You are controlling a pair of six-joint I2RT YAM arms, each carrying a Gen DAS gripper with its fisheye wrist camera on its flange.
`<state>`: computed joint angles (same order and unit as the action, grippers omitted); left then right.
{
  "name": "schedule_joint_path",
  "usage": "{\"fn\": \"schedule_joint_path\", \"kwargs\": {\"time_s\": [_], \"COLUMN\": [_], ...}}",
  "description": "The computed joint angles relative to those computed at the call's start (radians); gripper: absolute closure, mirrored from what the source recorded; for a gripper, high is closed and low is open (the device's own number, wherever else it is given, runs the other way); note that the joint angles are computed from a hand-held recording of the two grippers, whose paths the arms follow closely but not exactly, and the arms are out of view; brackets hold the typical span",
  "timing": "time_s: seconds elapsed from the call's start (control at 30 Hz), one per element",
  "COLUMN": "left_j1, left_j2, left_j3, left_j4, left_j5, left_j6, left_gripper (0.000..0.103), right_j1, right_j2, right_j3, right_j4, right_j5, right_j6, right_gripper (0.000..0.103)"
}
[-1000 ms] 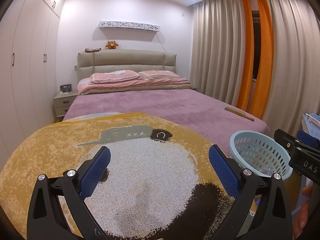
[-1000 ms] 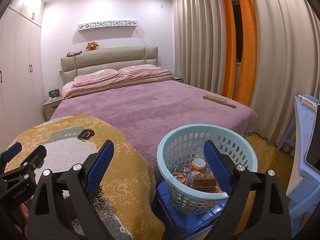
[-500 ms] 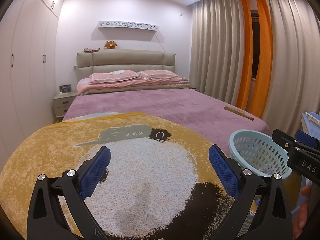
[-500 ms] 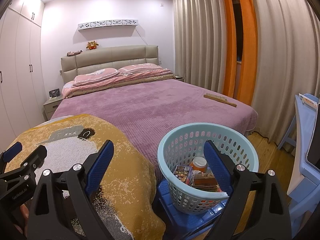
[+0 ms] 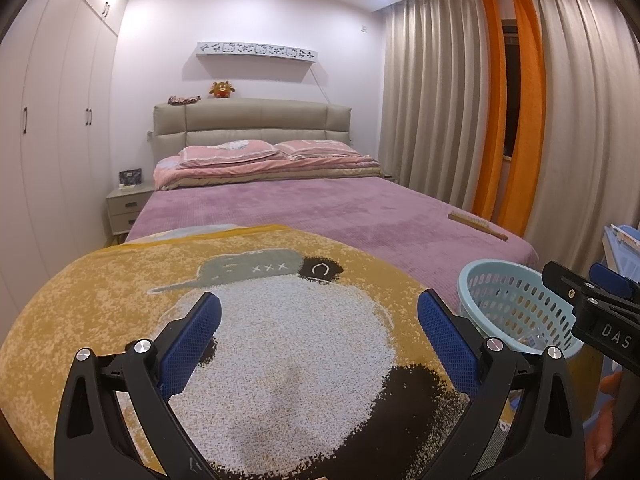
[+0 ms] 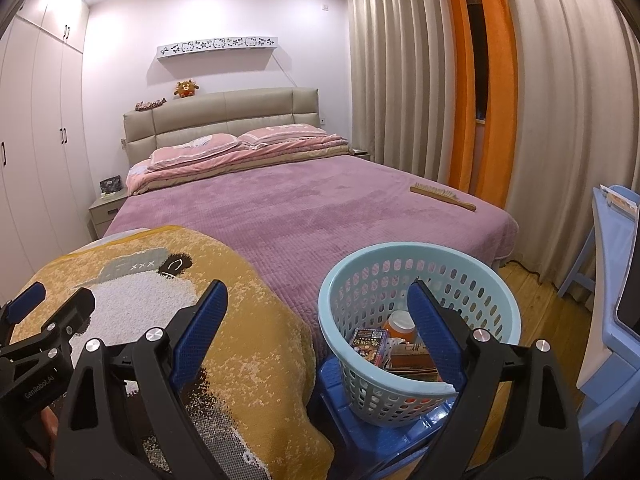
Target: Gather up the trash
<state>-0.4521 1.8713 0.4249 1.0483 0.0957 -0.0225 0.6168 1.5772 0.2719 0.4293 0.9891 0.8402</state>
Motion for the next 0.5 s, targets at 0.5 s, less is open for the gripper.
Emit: {"fn": "schedule_joint_path", "kwargs": {"time_s": [0.5], "left_j1": [0.000], "left_j2": [0.002], "left_j3": [0.001], "left_j4": [0.002], "left_j5": [0.000], "left_j6": [0.000], "left_gripper": [0.008], "right_j1": [-0.004], "right_j2": [0.008], "right_j3": [-0.004], "right_j4": [0.014], "right_j5": [-0.005], "right_j6": [-0.002], "right_gripper": [0.016]}}
